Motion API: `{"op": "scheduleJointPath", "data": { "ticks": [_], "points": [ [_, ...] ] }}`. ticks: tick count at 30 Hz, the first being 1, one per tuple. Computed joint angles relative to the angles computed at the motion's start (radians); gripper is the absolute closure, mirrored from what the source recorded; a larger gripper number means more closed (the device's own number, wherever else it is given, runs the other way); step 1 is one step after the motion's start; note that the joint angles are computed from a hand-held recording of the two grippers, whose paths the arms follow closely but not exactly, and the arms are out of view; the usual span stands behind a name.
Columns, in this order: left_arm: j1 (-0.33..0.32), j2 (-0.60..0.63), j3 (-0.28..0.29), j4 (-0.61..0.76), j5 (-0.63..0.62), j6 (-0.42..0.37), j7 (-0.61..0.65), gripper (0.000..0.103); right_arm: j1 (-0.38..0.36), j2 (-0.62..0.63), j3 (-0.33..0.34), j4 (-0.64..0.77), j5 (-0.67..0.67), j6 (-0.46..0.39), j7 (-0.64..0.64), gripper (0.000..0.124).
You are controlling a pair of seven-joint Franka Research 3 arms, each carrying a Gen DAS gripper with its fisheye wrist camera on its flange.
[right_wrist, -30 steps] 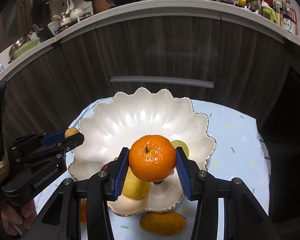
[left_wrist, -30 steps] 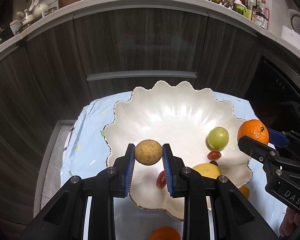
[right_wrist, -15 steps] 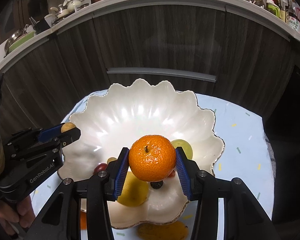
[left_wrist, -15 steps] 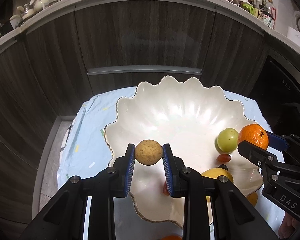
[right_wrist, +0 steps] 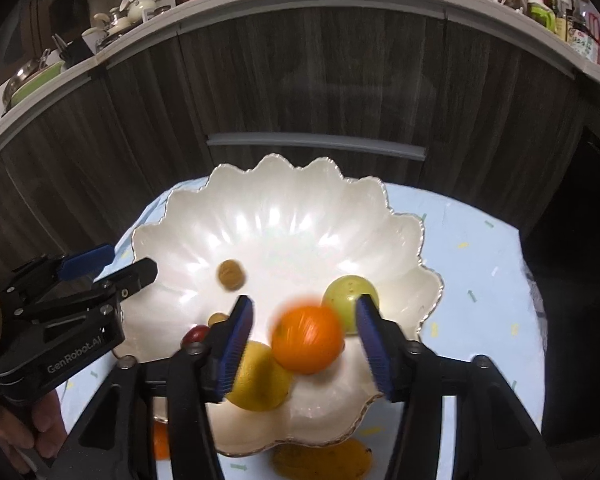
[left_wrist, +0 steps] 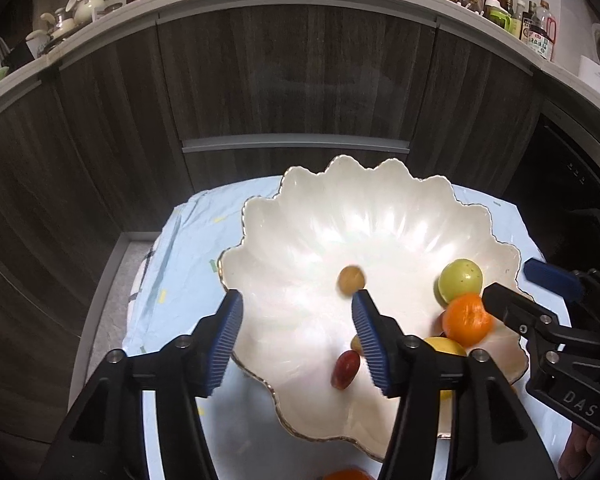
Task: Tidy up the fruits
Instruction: 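Open both tools to drop the longan and orange into the bowl, then move both tools back from the bowl toward the remaining orange and mango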
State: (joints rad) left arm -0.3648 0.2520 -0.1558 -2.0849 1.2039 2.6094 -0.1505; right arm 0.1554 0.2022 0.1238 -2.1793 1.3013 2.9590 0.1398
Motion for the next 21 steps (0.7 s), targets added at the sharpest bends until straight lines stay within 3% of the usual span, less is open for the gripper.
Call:
{"op": "scheduleJointPath", "data": {
  "ticks": [4, 21],
  "points": [
    [-0.004, -0.018, -0.005, -0.008, -0.003, -0.018, -0.004, 0.04, -0.001, -0.026, 0.002, -0.012, 0.054, 0.007, -0.048, 0.06],
    [-0.014, -0.14, -0.069, -0.074, 0.005, -0.117, -0.031, 0.036, 0.044, -0.183, -0.063, -0.117, 0.174, -0.014, -0.144, 0.06]
  ]
}}
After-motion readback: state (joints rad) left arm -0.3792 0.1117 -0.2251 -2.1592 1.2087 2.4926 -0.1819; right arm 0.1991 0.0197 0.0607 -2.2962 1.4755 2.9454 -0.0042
